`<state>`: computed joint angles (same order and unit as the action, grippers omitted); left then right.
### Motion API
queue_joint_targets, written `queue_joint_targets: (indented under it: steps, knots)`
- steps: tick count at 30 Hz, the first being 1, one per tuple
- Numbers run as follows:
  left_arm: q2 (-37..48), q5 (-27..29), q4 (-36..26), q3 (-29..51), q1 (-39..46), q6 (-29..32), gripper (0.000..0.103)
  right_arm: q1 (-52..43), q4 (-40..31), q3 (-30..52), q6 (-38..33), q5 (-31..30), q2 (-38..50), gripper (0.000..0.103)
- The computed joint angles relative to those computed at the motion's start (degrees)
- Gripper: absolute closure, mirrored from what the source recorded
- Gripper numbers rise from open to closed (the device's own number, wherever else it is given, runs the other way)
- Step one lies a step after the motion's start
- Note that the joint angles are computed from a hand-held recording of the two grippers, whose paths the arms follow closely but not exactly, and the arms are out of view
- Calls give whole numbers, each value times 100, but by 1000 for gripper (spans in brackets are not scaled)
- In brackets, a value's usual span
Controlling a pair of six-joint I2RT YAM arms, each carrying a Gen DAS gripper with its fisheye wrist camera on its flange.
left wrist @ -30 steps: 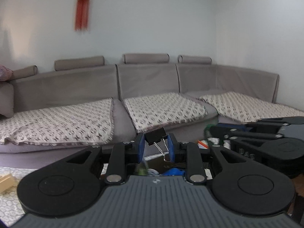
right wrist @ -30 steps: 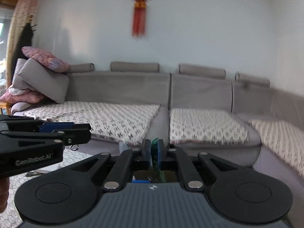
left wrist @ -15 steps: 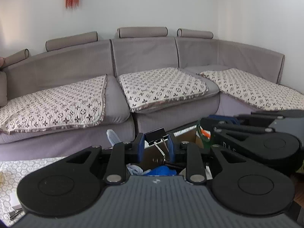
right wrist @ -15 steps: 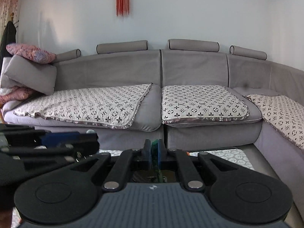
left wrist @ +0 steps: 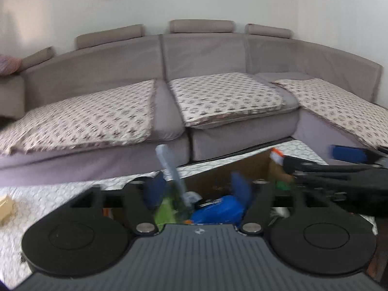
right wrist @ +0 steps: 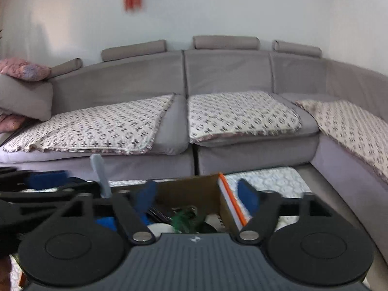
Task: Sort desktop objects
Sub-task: 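Open both grippers to drop the clip and opener into the orange box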
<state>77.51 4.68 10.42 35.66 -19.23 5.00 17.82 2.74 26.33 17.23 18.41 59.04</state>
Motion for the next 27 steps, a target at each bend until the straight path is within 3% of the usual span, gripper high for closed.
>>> queue_joint_targets:
  steps: [2, 3, 16, 19, 27]
  knots:
    - [-109, 141, -63, -18, 123, -17, 0, -144, -101, -81, 69, -221, -214, 7]
    - [-207, 305, -183, -21, 191, 3, 0, -135, -179, -83, 130, -159, -272, 0]
    - [-782, 404, -1014, 101, 295, 253, 0, 519, -1350, 454, 315, 524, -601, 0]
    - [-981, 104, -832, -86, 213, 326, 0, 751, -1503, 493, 429, 731, -654, 0]
    - [-1153, 294, -497, -357, 315, 462, 0, 1196, -1946, 594, 605, 1270, -833, 0]
